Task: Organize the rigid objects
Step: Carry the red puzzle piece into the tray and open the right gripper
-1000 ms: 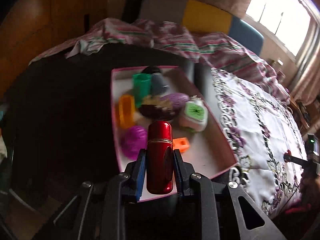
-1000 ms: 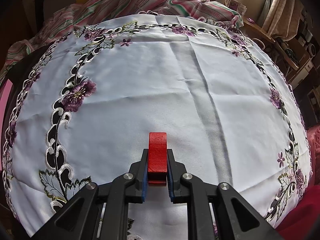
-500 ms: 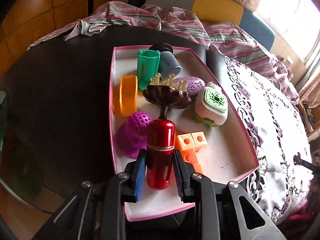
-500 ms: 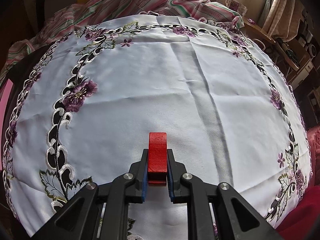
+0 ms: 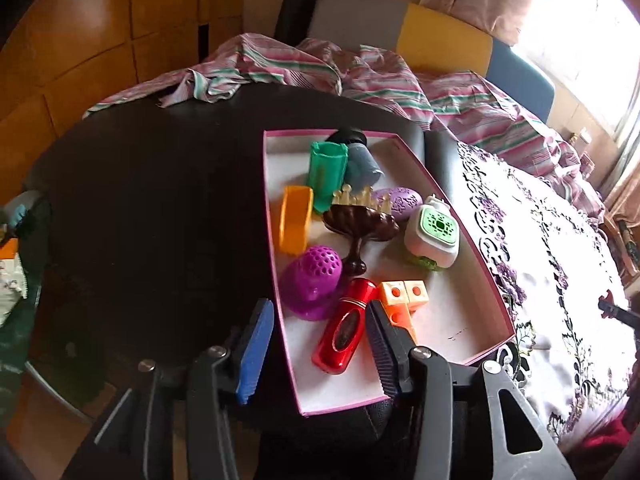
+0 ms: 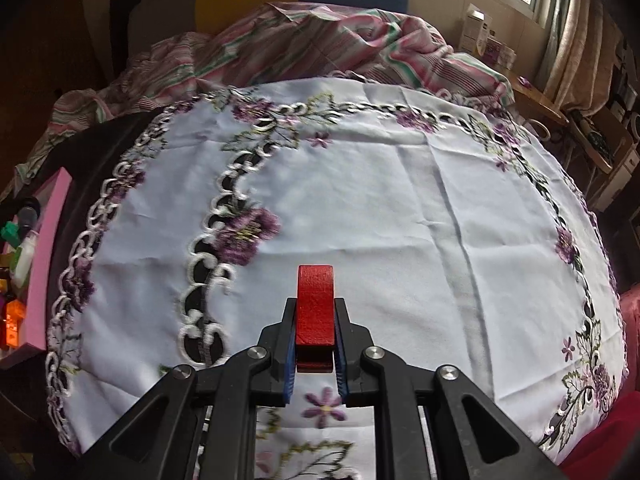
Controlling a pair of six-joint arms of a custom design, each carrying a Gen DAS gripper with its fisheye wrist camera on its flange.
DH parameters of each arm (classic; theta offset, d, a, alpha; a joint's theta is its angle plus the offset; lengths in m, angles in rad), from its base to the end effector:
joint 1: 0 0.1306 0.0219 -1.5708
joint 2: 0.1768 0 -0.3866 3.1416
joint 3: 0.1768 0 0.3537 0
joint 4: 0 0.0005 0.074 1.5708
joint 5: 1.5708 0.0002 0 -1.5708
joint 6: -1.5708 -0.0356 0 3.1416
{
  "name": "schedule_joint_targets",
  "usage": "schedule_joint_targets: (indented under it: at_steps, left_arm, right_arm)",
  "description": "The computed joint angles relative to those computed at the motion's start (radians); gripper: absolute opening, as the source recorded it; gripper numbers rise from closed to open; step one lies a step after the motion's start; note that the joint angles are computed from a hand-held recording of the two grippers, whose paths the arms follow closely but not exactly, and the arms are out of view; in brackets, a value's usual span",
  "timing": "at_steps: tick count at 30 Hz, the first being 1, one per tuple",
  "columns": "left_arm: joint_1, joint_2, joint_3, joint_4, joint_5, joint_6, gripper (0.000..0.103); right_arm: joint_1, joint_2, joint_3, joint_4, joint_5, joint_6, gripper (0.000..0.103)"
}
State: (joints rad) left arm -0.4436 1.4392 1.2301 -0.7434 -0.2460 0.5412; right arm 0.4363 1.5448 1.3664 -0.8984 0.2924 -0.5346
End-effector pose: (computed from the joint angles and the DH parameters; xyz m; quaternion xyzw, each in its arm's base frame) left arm 0.4082 -0.1849 0.3548 -0.0834 0.9425 -0.0398 0.3213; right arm 0.4388 0.1927 0.3548 0.0827 0.9564 -0.0121 0.2799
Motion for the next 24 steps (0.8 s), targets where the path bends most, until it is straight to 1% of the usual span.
schedule_joint_targets:
  at_steps: [2, 4, 7, 10, 12, 15, 20, 22, 24]
  left_arm:
    - [-0.005, -0.01, -0.003, -0.008, -0.021, 0.0, 0.057]
    - [-0.011, -0.019, -0.008, -0.013, -0.04, 0.007, 0.061]
    - [-0.021, -0.025, -0.005, -0.03, -0.071, 0.013, 0.062]
    - [-0.028, -0.035, -0.006, -0.041, -0.101, 0.031, 0.068]
    - [-0.03, -0.043, -0.009, -0.045, -0.117, 0.041, 0.07]
    - [-0.031, -0.054, -0.013, -0.055, -0.137, 0.053, 0.073]
    - [-0.019, -0.064, -0.021, -0.06, -0.126, 0.066, 0.076]
    - [-0.018, -0.069, -0.027, -0.059, -0.13, 0.07, 0.076]
    - [-0.019, -0.071, -0.029, -0.058, -0.13, 0.072, 0.08]
  right_arm:
    - [0.036, 0.016, 0.038, 0.033, -0.052, 0.001, 0.014]
    - [0.082, 0.05, 0.092, 0.059, -0.095, 0.021, 0.014]
    - [0.155, 0.113, 0.183, 0.099, -0.167, 0.047, 0.014]
    - [0.221, 0.193, 0.295, 0.111, -0.223, 0.093, 0.014]
    - [0.253, 0.249, 0.365, 0.105, -0.258, 0.111, 0.014]
    - [0.286, 0.32, 0.45, 0.076, -0.277, 0.128, 0.014]
    - [0.302, 0.4, 0.525, 0.03, -0.304, 0.122, 0.014]
    - [0.308, 0.425, 0.551, 0.003, -0.297, 0.12, 0.014]
    - [0.31, 0.445, 0.569, -0.009, -0.301, 0.116, 0.014]
